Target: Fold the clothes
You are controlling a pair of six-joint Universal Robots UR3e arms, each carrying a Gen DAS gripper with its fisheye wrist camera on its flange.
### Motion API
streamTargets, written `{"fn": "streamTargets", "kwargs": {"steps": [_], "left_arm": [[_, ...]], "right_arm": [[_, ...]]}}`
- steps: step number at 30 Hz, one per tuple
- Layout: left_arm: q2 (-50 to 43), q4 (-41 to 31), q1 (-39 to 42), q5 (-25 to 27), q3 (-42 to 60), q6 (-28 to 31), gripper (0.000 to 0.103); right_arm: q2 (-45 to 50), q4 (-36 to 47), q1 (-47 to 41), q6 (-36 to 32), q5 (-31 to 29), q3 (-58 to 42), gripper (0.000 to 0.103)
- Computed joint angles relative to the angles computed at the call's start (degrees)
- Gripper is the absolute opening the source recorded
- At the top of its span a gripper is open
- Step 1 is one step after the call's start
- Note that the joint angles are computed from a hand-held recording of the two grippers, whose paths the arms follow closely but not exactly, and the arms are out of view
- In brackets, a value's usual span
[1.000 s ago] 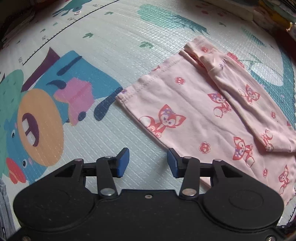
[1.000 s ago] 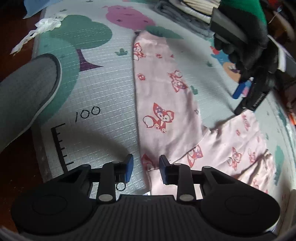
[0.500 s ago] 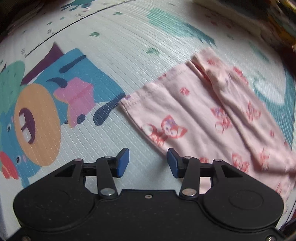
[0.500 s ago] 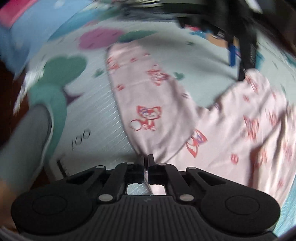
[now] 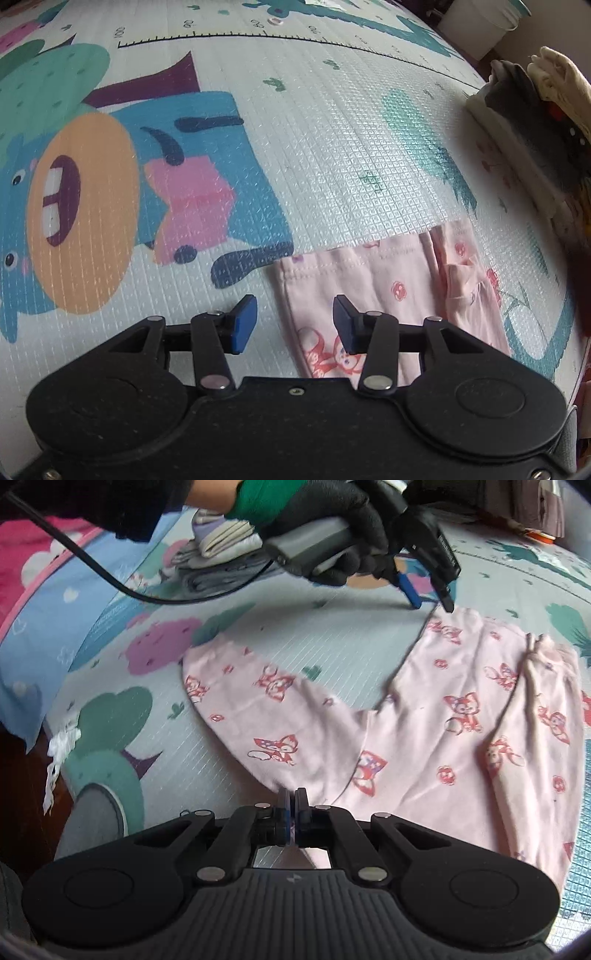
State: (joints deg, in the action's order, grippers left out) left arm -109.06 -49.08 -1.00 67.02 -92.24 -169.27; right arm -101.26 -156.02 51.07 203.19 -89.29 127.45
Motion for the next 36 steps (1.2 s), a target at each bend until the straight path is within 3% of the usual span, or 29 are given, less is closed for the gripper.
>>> {"fn": "streamTargets", "kwargs": {"steps": [5, 7, 10, 13, 20, 27, 30, 32, 33, 36], "left_arm": [[-1.5, -1.7, -0.9, -0.6, 2.2, 0.9, 0.01], [-1.6, -0.4, -1.4, -1.0, 2.0, 0.6, 0.004], [-1.4, -0.3, -2.9, 0.0, 3.3, 1.5, 0.004], [-1.9, -0.1, -4.7, 1.6, 5.9, -1.1, 0.004], [-5.9, -4.3, -12.2, 10.4, 16.4, -7.0, 0.004], [-12.5, -5.7, -19.4, 18.1, 24.1, -8.1, 0.004], [-13.6, -5.1, -19.5, 14.7, 24.2, -7.1, 0.005], [-12.9, -3.1, -18.2, 9.9, 21.9, -7.3, 0.014], [-12.0, -1.8, -17.5, 7.7, 20.3, -6.9, 0.024], [-9.5, 0.1, -15.4, 4.1, 17.0, -4.4, 0.027]], "right_arm": [[-1.8, -1.8, 0.3, 4.3, -1.6, 2.2, 0.003], [-2.2, -2.6, 0.9, 6.5, -2.9, 2.9, 0.003], [-3.5, -3.1, 1.6, 8.8, -4.7, 3.8, 0.003], [-5.6, -3.5, 1.8, 11.5, -6.3, 5.2, 0.003], [-12.1, -5.1, -1.2, 18.0, -6.1, 10.4, 0.003], [-19.0, -3.6, -5.0, 24.9, -5.4, 16.3, 0.003], [-22.1, -2.8, -6.5, 27.8, -4.9, 19.2, 0.003], [-24.7, -1.9, -7.8, 30.0, -4.3, 21.4, 0.003], [-26.2, -1.3, -8.5, 31.1, -4.0, 22.5, 0.003], [-29.9, -0.1, -9.5, 35.1, -3.8, 25.5, 0.003]]}}
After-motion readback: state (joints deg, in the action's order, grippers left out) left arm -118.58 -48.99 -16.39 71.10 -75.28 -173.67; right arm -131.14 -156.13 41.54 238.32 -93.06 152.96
